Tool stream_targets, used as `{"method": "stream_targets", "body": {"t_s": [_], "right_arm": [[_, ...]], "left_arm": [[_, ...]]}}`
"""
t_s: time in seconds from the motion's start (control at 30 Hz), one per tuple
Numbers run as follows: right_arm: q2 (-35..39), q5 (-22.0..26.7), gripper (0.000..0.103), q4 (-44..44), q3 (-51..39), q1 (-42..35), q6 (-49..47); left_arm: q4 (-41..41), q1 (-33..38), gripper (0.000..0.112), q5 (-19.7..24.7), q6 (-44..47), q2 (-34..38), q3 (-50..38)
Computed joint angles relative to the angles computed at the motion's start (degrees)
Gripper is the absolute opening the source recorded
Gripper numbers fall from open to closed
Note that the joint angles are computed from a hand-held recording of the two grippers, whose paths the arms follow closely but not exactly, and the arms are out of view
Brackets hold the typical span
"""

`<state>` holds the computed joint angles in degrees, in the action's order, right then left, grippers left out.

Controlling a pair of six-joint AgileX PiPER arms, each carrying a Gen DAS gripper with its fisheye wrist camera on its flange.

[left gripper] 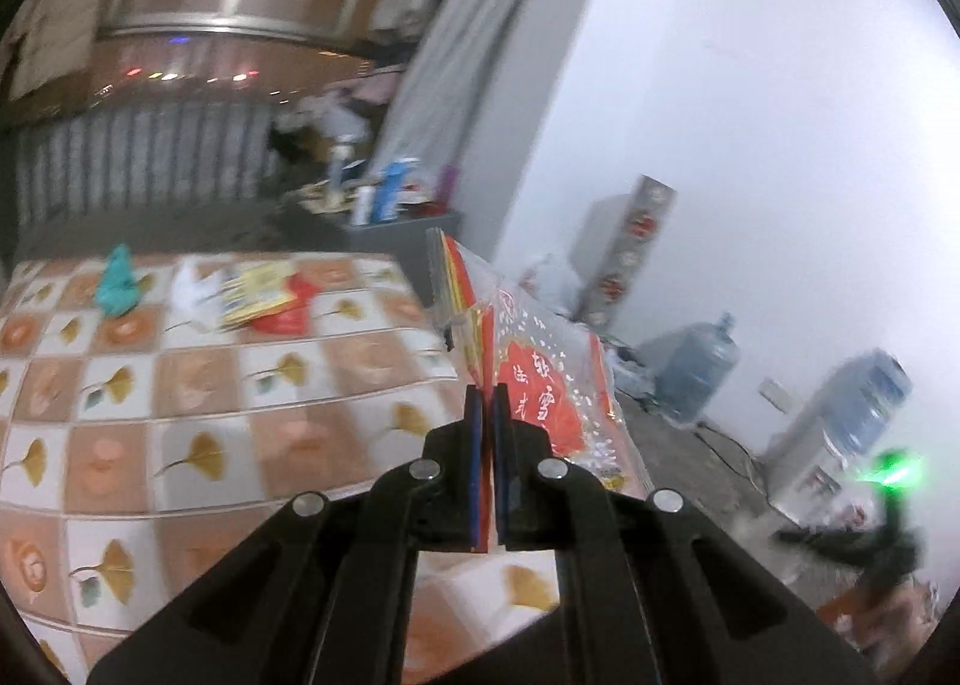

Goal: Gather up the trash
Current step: 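Carry the tissue to the wastebasket and open the right gripper while the left carries the bag, then open the left gripper over the wastebasket to drop the pastry bag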

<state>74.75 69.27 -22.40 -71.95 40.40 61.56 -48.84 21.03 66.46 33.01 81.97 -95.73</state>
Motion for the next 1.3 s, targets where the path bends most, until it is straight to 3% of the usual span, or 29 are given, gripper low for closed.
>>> {"method": "stream_targets", "body": {"t_s": [0.07,0.23,0.3,0.33,0.37,0.43,0.53,0.67,0.77,0.93,1.03,1.07,1.13,1.2,1.3], "right_arm": [[0.1,-7.0,0.0,3.6,9.4,-5.0,0.2],[13.2,-19.5,0.005,11.0,20.0,-13.6,-6.2],[20.1,-21.6,0.024,13.4,20.4,-14.6,-7.9],[21.7,-22.6,0.039,15.3,21.0,-15.2,-9.2],[22.2,-23.6,0.048,16.9,22.0,-16.0,-9.6],[19.8,-26.1,0.054,17.2,23.9,-17.1,-9.0],[15.0,-24.9,0.062,9.3,24.2,-16.6,-1.5],[8.0,-20.8,0.063,-3.9,24.9,-14.2,13.5],[3.4,-20.4,0.063,-6.7,26.7,-15.3,18.8],[-0.4,-26.0,0.063,-3.9,29.5,-18.9,20.1],[-1.4,-24.5,0.063,-4.1,28.9,-19.1,18.2],[-1.9,-24.2,0.063,-4.2,28.8,-19.2,17.6],[-2.4,-24.0,0.063,-5.5,28.9,-18.4,18.6],[-2.7,-23.5,0.063,-7.0,29.3,-17.6,19.6],[-2.4,-23.5,0.063,-8.9,29.7,-16.7,21.3]], "left_arm": [[1.9,-3.6,0.003,-0.2,-1.6,-1.4,-0.4],[8.7,-12.5,0.003,-2.8,-6.2,-4.7,1.4],[11.1,-14.9,0.003,-2.9,-7.5,-4.9,1.4],[12.9,-16.8,0.003,-3.2,-8.6,-5.1,1.6],[13.9,-17.9,0.003,-3.5,-9.0,-5.0,1.9],[16.6,-21.4,0.003,-4.2,-10.4,-4.8,2.5],[19.8,-27.2,0.003,-4.0,-13.3,-4.3,3.4],[24.0,-37.1,0.003,-3.6,-16.3,-0.7,6.7],[27.9,-45.6,0.003,-5.8,-19.6,3.5,11.1],[34.5,-58.0,0.007,-10.7,-23.9,16.1,14.8],[34.0,-61.1,0.028,-13.9,-23.4,23.6,15.7],[37.2,-62.5,0.038,-11.9,-26.0,26.3,13.7],[39.7,-63.6,0.043,-7.1,-28.3,29.4,9.9],[36.9,-62.6,0.061,-9.0,-25.5,27.0,11.6],[41.8,-62.7,0.065,-13.4,-27.7,20.1,15.5]]}}
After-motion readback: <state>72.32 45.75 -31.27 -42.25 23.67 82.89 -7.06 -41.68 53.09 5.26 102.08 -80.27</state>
